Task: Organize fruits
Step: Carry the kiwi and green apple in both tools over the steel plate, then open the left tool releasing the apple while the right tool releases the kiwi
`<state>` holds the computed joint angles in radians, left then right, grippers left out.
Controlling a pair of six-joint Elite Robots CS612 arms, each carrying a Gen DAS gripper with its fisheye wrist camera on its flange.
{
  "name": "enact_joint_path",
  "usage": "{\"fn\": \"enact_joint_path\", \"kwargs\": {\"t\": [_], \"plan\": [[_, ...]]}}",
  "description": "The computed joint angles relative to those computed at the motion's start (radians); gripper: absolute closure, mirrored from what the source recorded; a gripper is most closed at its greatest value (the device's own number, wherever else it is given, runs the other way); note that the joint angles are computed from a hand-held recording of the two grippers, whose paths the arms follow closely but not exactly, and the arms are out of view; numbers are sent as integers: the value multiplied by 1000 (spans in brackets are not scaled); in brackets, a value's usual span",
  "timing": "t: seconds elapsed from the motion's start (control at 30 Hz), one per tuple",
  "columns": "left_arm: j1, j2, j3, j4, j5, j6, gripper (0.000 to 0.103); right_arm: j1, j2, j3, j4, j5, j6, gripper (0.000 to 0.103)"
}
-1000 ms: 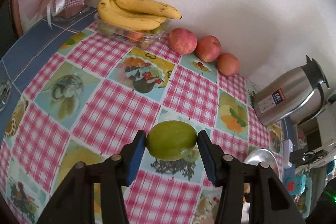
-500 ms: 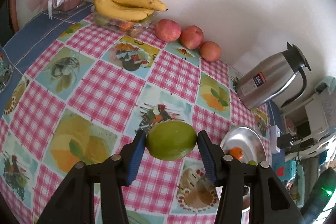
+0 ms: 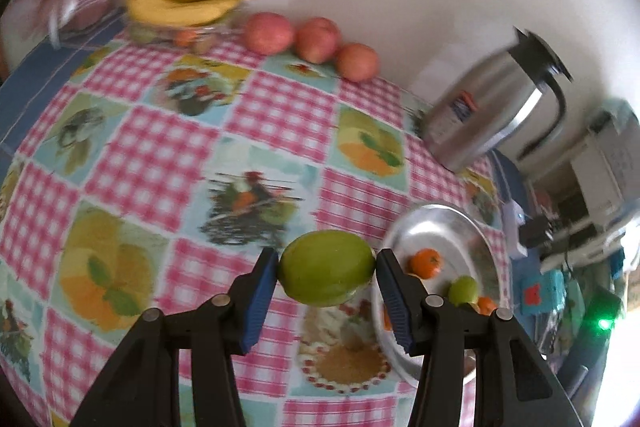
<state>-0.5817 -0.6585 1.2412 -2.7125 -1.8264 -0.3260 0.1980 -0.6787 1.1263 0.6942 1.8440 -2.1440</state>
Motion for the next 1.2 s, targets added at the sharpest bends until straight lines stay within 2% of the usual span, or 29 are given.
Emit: {"fn": "enact_joint_path", "kwargs": {"t": [0.23,0.43,0.87,1.2], "plan": [[-32,5,-3,5,-65,91,49,-7,-10,28,-2,17,35,78],[-49,17,-10,-5,-62,136,49,-9,-5,26,6,10,39,78],[-49,54,-50,1,-66,116,49,-12,8,12,46,-12,61,78],[-56,70,-67,33,-57,137,49,-11,14,1,70,-33,55,78]]}}
